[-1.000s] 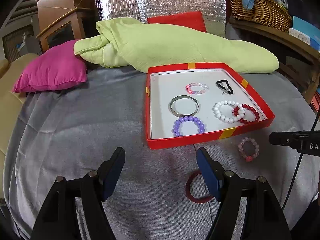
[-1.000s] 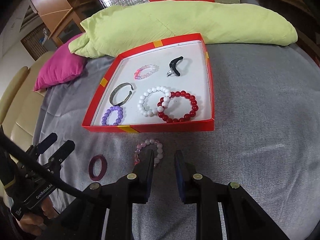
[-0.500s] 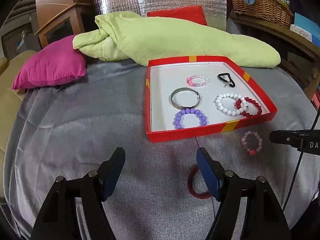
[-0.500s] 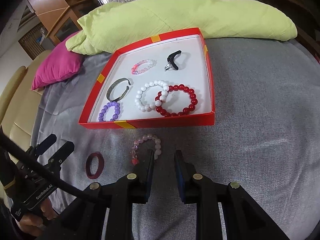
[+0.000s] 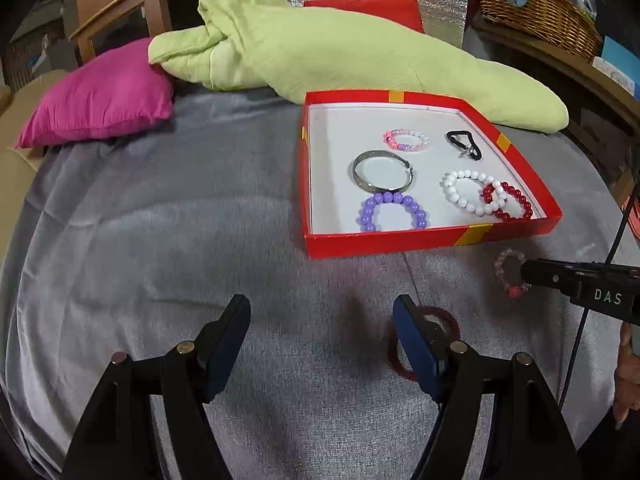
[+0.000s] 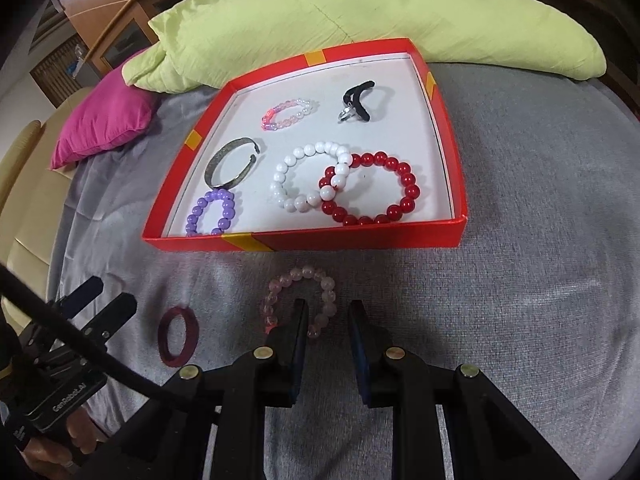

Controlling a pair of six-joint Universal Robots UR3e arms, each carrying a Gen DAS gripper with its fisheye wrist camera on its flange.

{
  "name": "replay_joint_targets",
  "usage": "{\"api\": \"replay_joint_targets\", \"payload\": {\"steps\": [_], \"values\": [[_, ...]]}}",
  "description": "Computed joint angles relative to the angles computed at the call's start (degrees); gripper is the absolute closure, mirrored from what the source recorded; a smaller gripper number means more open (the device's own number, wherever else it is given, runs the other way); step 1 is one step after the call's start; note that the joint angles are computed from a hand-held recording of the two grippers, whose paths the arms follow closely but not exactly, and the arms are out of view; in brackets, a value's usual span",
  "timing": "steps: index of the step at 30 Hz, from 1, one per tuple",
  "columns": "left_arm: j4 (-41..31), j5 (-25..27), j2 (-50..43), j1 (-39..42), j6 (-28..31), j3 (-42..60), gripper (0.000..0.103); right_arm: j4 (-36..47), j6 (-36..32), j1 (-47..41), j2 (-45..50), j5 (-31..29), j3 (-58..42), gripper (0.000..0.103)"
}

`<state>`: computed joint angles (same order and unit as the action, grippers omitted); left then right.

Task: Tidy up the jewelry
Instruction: 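Withdraw both tools from the box back over the bed, then grasp the rose-quartz bead bracelet on the bed with right tool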

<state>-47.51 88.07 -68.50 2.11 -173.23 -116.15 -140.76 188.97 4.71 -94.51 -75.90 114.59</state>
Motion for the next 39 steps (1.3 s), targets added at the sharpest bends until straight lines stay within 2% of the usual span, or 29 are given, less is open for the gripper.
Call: {"api": "replay_joint_targets", "payload": {"steps": [5,7,9,20,31,36,39], "values": [[-0.84,0.34,-0.51,-0.64,0.68,0.28,0.028,-1.74,-0.33,1.96,1.66,-2.69,-0.75,0.079],[-1.16,0.11,-0.53,-0.76,1.06,0.33,0.028,-2.43,-0.88,4.15,2.64,-6.20,-1.55,0.088],[-1.48,0.20,-0.94,-1.39,1.46,0.57,0.028,-2.86,-1.59,5.32,3.06,-8.20,-1.83,0.092],[-2.34,-0.30,-1.98,-3.55,3.23,1.42,0.028,-0.73,-3.77,-0.90,-2.91,-6.20,1.99,0.093],[-6.23,-4.79,-2.58,-4.22,3.44,2.39,0.028,2.87,-4.77,-3.12,-4.11,-5.28,2.24,0.093],[-9.31,-9.55,-1.84,-2.06,3.41,2.29,0.028,3.06,-4.60,-3.86,-4.33,-4.16,2.50,0.093],[-10.36,-10.33,-2.06,-1.94,3.49,2.31,0.028,3.04,-4.47,-4.22,-4.40,-3.68,2.75,0.092]]}}
